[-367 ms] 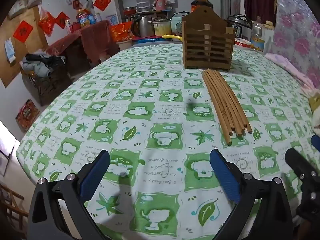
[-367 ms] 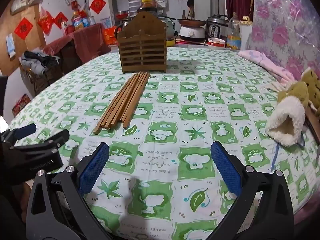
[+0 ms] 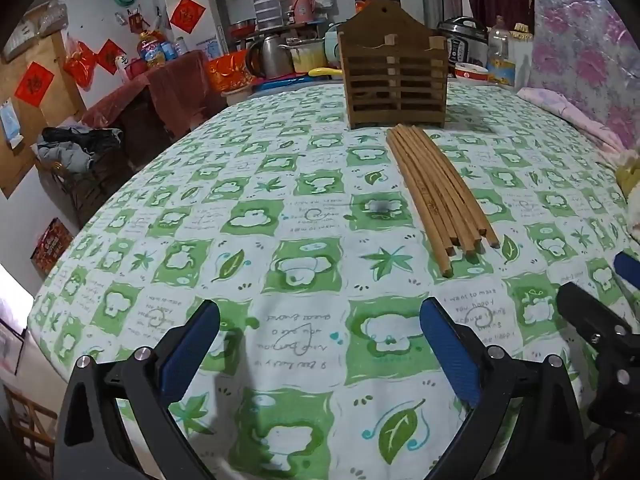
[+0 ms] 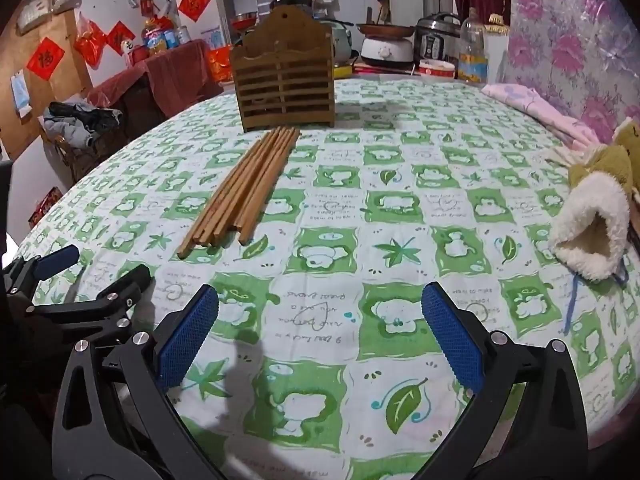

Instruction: Organize utensils

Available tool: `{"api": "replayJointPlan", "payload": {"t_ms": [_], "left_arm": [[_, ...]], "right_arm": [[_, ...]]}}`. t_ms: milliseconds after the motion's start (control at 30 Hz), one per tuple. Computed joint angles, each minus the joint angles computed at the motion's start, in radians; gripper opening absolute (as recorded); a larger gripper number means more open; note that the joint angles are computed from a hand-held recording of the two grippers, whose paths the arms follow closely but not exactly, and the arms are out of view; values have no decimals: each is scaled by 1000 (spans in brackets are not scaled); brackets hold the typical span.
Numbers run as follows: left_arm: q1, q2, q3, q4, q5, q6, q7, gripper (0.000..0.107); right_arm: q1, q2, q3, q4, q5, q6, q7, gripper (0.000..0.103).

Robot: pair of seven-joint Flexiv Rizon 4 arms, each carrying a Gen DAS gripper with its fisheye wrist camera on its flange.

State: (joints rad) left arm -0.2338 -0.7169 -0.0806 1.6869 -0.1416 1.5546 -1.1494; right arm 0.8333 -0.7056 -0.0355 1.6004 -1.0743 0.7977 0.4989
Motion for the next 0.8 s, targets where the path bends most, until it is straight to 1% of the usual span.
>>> {"api": "replayJointPlan", "payload": {"t_ms": [33, 100, 133, 167, 233, 300, 367, 467, 500, 533, 667, 733, 800], "left_arm": [[12, -2, -16, 3, -3, 6, 3, 98], [66, -9, -85, 13, -24, 10, 15, 99], [88, -8, -111, 21, -33, 11, 22, 99], [96, -8, -122, 24, -38, 12, 25, 99], [81, -7, -106, 25, -38, 21, 23, 99], [99, -9, -130, 37, -41, 40, 29, 99], [103, -12, -138, 46, -39, 67, 29, 99], [107, -19, -145, 47, -37, 84, 30, 99], [114, -23, -155, 49, -34, 96, 33, 99], [124, -28, -167, 52, -29, 114, 35, 99], [159, -46, -212, 55, -8, 157, 43, 99], [166, -52, -220, 55, 3, 173, 43, 99], [169, -55, -223, 53, 9, 175, 41, 99]], "right_arm": [[-5, 1, 1, 6, 1, 9, 4, 98], [-11, -6, 4, 2, 10, 17, -2, 98], [-8, 2, -8, 18, -15, 34, 22, 98], [-6, -2, -5, 8, -9, 24, 10, 98], [-2, -7, -2, -4, -2, 7, -11, 98], [3, -10, -4, -8, -4, 3, -12, 98], [4, -7, -11, 2, -23, 17, 9, 98], [-4, 8, -32, 38, -113, 97, 98, 98], [-15, 9, -43, 48, -171, 162, 137, 98], [-20, 2, -39, 40, -177, 169, 134, 98], [-18, -12, -12, 12, -119, 112, 66, 98], [-8, -38, 11, -35, -39, 36, -48, 98], [5, -47, 10, -57, -4, 1, -107, 98]]}}
